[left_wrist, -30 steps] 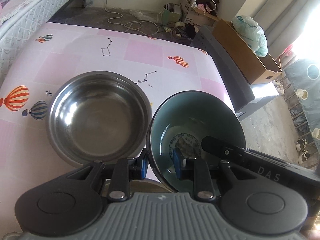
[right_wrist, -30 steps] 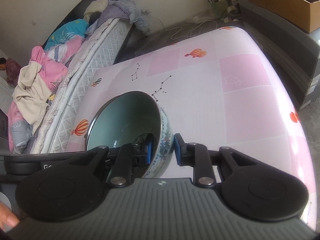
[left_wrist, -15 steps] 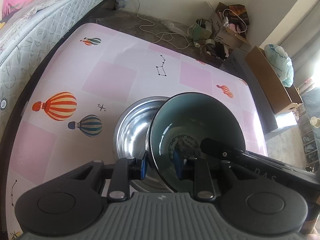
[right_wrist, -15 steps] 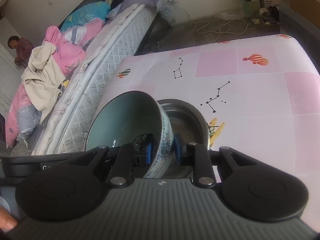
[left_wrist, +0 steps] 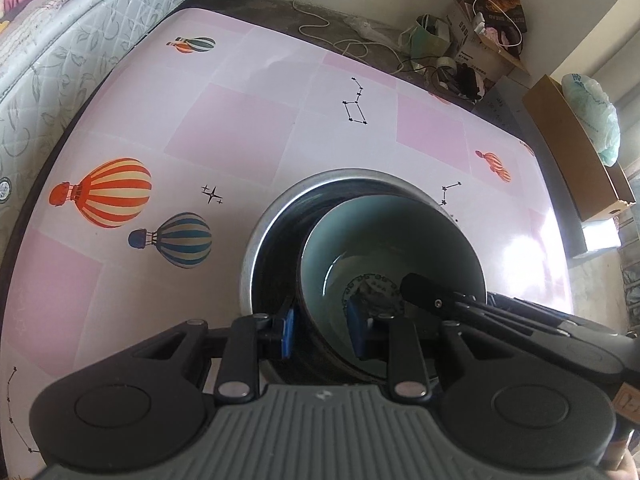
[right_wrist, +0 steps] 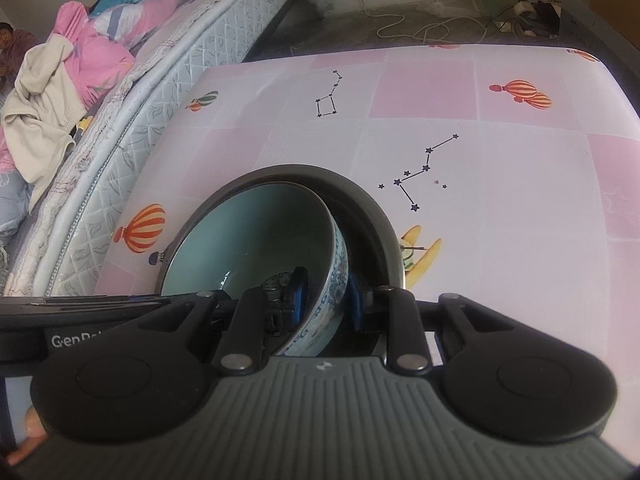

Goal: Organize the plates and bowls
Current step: 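Lower the teal bowl into the steel bowl with the right tool, then open the right tool and withdraw it from the nested bowls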

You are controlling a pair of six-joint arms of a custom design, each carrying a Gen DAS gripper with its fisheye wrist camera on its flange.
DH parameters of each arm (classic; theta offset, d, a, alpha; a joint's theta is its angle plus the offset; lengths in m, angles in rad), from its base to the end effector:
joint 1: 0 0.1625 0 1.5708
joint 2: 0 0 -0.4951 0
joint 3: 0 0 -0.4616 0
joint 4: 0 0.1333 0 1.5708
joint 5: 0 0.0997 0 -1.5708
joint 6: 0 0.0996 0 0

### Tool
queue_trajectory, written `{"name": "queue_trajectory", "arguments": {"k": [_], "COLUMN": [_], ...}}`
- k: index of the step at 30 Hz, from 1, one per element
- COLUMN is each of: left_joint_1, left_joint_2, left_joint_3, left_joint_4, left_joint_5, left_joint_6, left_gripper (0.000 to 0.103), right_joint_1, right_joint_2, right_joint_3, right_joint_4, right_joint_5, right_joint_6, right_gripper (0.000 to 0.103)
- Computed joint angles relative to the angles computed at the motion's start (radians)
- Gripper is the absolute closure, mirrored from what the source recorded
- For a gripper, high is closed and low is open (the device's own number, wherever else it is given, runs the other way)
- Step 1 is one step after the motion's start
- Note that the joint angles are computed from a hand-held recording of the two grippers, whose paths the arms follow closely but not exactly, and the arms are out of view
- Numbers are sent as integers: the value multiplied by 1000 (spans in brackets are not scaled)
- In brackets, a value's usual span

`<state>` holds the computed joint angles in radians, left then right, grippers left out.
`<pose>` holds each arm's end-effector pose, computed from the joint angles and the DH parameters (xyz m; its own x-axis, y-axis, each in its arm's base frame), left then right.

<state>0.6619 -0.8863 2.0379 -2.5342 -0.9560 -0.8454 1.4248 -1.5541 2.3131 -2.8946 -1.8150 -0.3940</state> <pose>-0.3432 -0.5092 0.0259 -0.8564 0.0198 -0.5159 0.2021 0.9323 -0.2998 0.0384 -0.4899 0.3116 -0.9162 -0.0722 0.3941 -0.2478 0.8750 -0.4158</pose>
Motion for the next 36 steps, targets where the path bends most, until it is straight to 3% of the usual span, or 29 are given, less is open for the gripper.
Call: {"name": "queue_trajectory", "arguments": {"k": [9, 20, 25, 36], "left_joint_1": [-9, -42, -47, -94], "left_joint_2": [-19, -57, -72, -106], "left_joint_3": [14, 45, 55, 88], "left_joint_4": [-32, -74, -71, -94], "left_joint_5": [10, 37, 40, 31], "left_joint_6": [27, 64, 59, 77], "left_gripper": [73, 65, 59, 38], "right_joint_1": [10, 15, 19, -45], "right_joint_2": [24, 22, 12, -162], "right_joint_3": [-4, -9, -11, 20], "right_joint_4": [-44, -31, -22, 80], "right_joint_5": [-19, 36, 45, 238], "right_joint_6": [-40, -12, 5, 33], "right_gripper": [80, 50, 46, 37]}}
